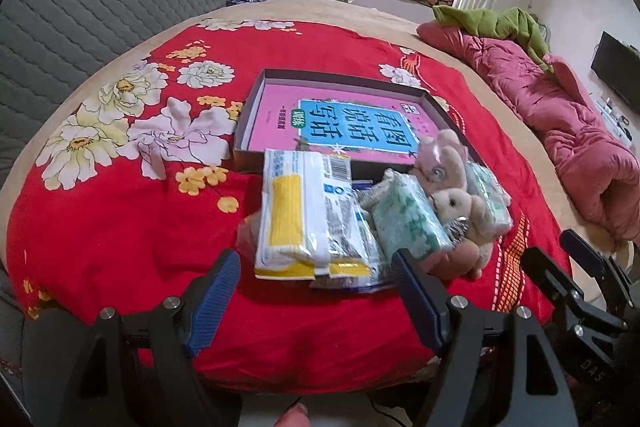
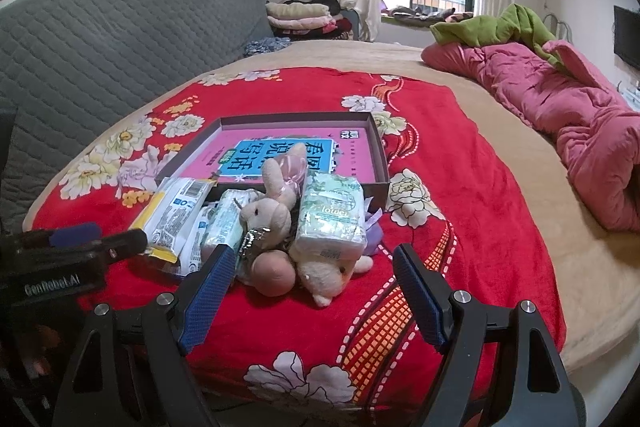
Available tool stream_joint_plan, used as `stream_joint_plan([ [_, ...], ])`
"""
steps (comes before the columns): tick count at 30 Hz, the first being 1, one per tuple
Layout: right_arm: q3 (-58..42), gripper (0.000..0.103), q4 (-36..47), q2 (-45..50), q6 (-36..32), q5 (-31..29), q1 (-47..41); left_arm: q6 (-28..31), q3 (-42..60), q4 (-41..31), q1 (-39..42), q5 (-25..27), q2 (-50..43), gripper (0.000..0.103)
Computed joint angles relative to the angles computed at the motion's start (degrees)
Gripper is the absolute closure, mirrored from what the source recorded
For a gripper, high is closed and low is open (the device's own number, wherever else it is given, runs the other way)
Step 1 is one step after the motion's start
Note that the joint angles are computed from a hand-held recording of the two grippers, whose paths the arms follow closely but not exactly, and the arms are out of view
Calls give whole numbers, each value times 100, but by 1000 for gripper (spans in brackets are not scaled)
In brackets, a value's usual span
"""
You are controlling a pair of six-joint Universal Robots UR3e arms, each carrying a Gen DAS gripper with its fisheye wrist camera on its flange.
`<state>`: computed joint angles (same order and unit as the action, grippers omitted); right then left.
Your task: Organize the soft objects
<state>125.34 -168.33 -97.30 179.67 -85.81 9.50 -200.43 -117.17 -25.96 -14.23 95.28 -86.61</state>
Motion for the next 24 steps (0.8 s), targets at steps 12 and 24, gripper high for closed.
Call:
stream_joint_plan([
  [12,6,21,-180,287,94,315,-428,132,407,-48,227,-187,-604,26],
  [24,-628,21,-300,1214,211,302,-439,130,782,-22,358,-234,-1166,26],
])
